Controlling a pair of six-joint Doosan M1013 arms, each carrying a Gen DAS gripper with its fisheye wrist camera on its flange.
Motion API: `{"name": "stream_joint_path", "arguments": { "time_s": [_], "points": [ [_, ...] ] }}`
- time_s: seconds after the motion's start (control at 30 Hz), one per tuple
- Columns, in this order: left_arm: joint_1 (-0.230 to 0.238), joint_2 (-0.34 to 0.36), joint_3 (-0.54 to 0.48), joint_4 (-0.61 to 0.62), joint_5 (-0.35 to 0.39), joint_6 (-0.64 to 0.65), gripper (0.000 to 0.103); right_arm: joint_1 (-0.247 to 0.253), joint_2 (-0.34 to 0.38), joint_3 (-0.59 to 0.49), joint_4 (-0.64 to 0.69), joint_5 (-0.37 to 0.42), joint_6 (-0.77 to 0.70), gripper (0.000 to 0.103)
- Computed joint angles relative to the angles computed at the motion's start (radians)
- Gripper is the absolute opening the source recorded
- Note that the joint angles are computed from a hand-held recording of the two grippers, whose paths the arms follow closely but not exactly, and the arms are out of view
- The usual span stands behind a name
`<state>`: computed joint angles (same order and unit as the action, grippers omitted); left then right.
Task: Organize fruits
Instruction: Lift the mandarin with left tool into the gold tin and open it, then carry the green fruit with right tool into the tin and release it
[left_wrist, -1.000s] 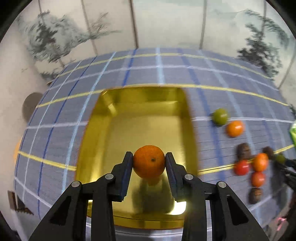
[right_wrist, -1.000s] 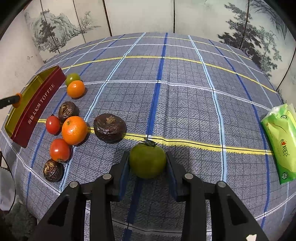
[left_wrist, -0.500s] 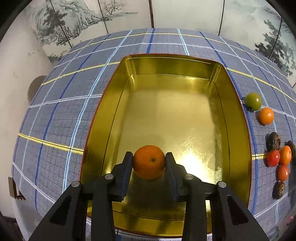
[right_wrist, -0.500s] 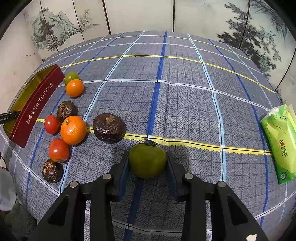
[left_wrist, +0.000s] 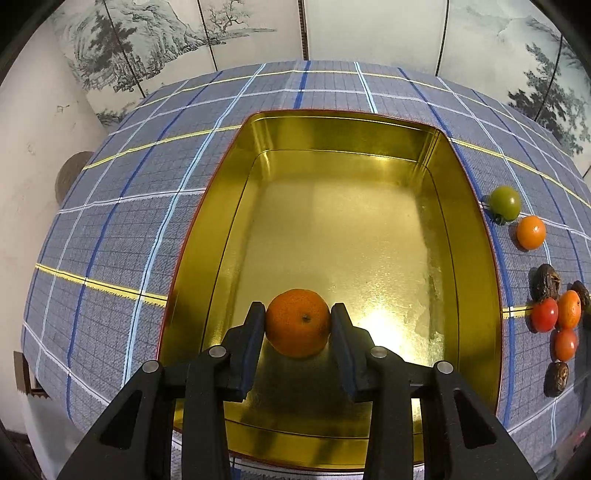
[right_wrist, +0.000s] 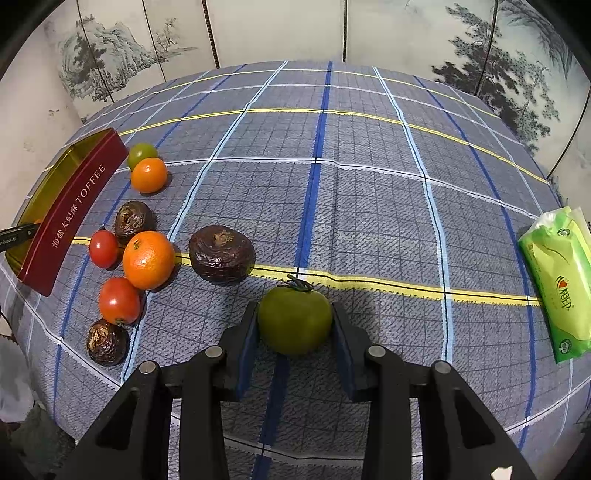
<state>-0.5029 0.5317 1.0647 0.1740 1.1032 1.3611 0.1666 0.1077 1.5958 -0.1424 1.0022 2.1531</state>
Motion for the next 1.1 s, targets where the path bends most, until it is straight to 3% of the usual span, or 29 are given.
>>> {"name": "stream_joint_path", "arguments": {
  "time_s": [0.27, 0.5, 0.7, 0.93, 1.1],
  "points": [
    [-0.001, -0.010, 0.020, 0.003, -0.030, -0.009, 0.039, 0.009, 0.004, -0.030, -0.034, -0.013, 0.019, 0.034],
    [0.019, -0.035, 0.056, -0.077, -0.115, -0.008, 0.043, 0.026, 0.037, -0.104, 0.011, -0.058, -0.051, 0.034],
    [0.037, -0.084, 0.098, -0.142, -0.218, -0.005, 0.057, 0.050, 0.094, -0.197, 0.114, -0.096, -0.174, 0.034],
    [0.056, -0.137, 0.143, -0.062, -0.280, -0.111, 0.070, 0.092, 0.195, -0.341, 0.284, -0.105, -0.347, 0.034],
    [0.073, -0.156, 0.168, 0.025, -0.257, -0.209, 0.074, 0.128, 0.273, -0.443, 0.338, -0.053, -0.430, 0.034]
  ]
}}
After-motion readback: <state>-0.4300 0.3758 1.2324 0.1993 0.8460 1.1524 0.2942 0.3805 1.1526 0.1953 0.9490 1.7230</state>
